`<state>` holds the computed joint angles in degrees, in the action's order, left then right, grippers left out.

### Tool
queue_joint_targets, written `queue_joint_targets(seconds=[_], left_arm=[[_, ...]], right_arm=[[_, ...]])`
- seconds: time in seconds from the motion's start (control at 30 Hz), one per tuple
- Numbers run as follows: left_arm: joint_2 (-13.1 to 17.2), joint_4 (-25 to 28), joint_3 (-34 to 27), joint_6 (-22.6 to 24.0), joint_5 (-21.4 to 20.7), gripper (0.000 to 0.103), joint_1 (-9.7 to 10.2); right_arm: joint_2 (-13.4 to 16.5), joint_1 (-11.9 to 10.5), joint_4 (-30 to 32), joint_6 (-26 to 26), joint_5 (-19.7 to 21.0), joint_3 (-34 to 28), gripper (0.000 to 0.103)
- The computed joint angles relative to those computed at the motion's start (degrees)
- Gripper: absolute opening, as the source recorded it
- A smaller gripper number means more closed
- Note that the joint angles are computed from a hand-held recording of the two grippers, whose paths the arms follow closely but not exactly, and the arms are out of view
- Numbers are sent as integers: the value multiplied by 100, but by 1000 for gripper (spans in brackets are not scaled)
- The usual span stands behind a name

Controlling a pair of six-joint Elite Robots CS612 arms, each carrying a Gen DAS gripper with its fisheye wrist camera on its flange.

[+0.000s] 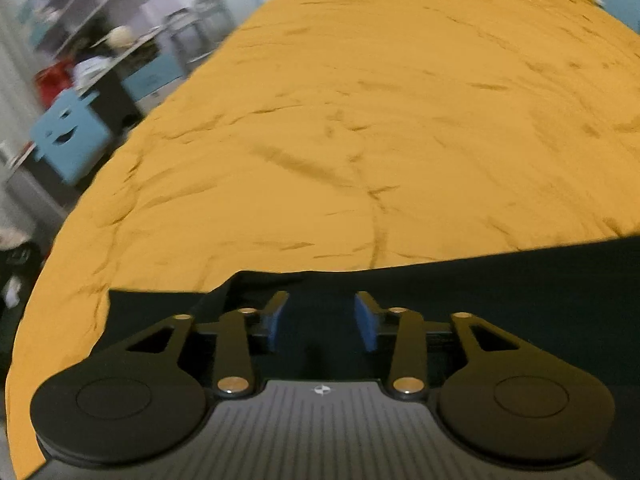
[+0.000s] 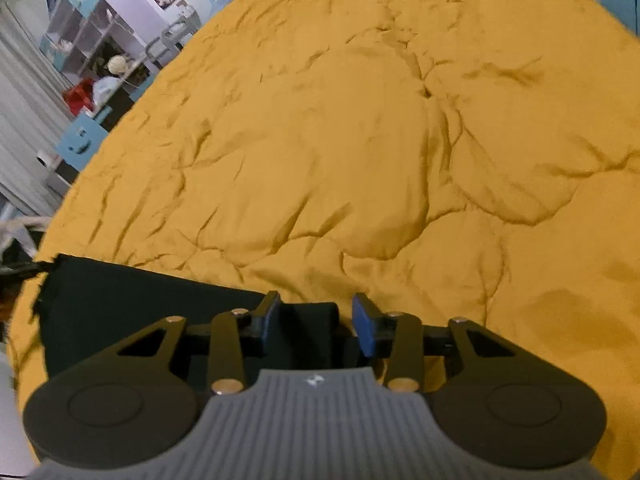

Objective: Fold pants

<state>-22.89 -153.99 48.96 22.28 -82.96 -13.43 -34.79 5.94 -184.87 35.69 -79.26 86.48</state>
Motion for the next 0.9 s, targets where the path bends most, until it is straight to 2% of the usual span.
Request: queue_joint_targets(seconds=[0.03,0.07,0.17,0.3,0.43,0.5,0.57,0.67,0.8,0.9], left_arm=[[26,117,-66,126,-129,55,10],[57,202,-133,274,-220,56,16],[175,323,-330,673,-292,61,1],[321,615,-604,882,-458,63,-17],[313,508,-552,955,-823,63,-27],[282,454,-482,1021,-990,63,-31],[277,452,-451,1099,-1069,63,-44],[302,432,-440,1042,-859,62,-87],[202,169,-194,891,-760,62,-84],[44,-153,126,665,-694,62,-80]], right_arm=[[-8,-14,-84,18,59,36,22],[-21,-14,-117,7,35,58,11],[-91,-8,-248,40,2,150,1],[-310,110,-291,4,-446,307,0],[-630,215,-417,243,-871,581,0],[-745,198,-368,274,-868,697,0],[-717,198,46,228,-885,609,0],[-557,230,711,175,-1030,340,0],[-409,247,717,418,-1162,250,0],[-454,252,544,769,-1209,377,6]])
